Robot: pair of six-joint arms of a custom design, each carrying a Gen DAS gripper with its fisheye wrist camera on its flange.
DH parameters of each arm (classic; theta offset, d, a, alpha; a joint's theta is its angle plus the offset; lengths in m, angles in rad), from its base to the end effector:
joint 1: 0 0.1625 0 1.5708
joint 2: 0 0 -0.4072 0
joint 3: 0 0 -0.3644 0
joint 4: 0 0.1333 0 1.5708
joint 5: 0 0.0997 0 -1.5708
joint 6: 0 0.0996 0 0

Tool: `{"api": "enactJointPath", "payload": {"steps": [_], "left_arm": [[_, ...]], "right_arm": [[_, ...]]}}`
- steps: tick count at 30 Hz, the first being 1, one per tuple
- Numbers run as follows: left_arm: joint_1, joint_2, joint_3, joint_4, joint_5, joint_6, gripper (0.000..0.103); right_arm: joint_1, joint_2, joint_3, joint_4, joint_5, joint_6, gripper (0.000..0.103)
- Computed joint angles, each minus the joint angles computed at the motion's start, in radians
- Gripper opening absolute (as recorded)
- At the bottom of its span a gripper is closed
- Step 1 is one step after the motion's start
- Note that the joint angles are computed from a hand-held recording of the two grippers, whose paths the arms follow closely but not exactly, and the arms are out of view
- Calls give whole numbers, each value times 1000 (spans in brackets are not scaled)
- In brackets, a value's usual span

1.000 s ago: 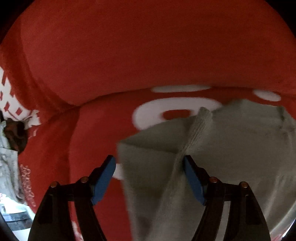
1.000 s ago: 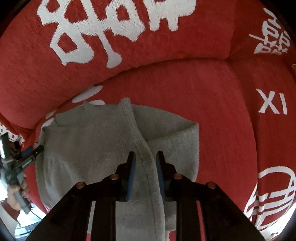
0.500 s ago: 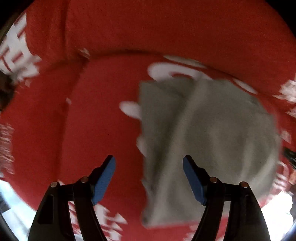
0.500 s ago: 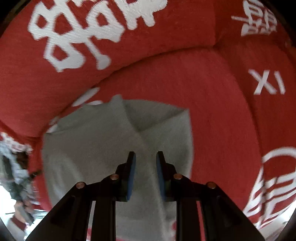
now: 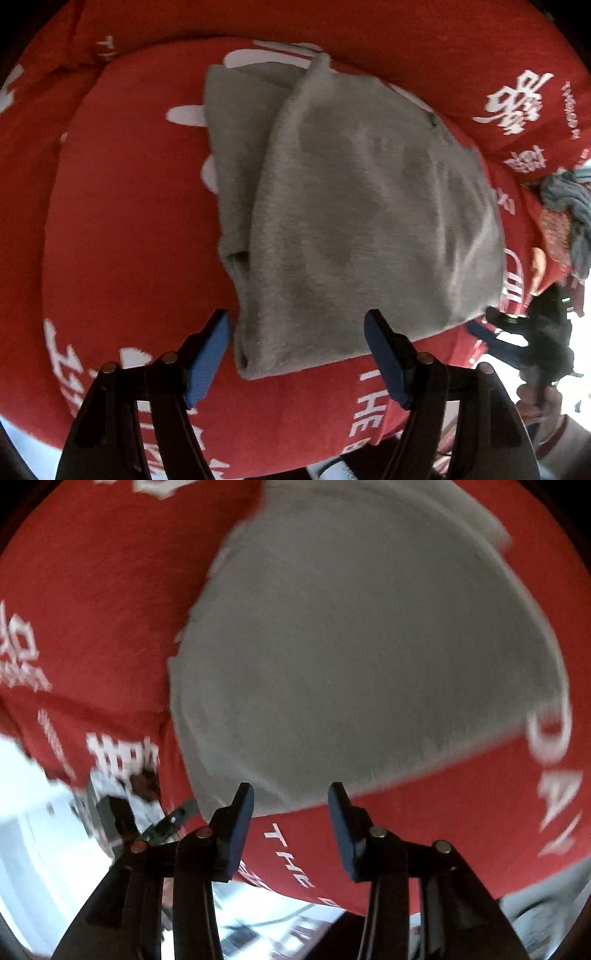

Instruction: Fold small clothes

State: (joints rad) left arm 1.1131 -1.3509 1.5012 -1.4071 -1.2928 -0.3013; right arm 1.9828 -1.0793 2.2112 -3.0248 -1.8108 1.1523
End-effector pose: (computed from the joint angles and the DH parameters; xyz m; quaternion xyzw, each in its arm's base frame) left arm -0.0832 -0.5324 0.3834 0.0980 0.9735 0.0931 0.1845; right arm 0.2896 -0.3888 0.1314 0.3724 0.9066 -0.1962 0.0284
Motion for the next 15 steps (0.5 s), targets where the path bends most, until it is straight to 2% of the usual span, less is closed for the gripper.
{"api": "enactJointPath", "payload": {"steps": [1, 2, 5, 7, 9, 12, 13, 14, 15], "left_arm": [[12, 9, -8, 7, -27, 13, 61], [22, 13, -10, 9, -40, 24, 61], [37, 22, -12, 12, -57, 69, 61], [44, 28, -20, 13, -81, 87, 61], [51, 30, -26, 25, -101, 95, 47], [66, 38, -44, 51, -131, 93, 6], [67, 37, -47, 59, -129, 101, 6], [62, 31, -47, 55, -126, 109, 6], [57, 25, -49, 51, -130, 114, 6]], "right_arm": [[15, 13, 17, -34, -52, 48, 47], [40, 12, 34, -50, -133, 106, 47], [88, -14, 103, -121, -306, 260, 47], [95, -7, 138, -209, -358, 312, 47], [90, -12, 161, -266, -382, 326, 47], [66, -13, 180, -317, -365, 314, 47], [54, -36, 184, -292, -353, 311, 32], [52, -35, 169, -258, -346, 311, 8], [51, -52, 151, -200, -344, 292, 8]]}}
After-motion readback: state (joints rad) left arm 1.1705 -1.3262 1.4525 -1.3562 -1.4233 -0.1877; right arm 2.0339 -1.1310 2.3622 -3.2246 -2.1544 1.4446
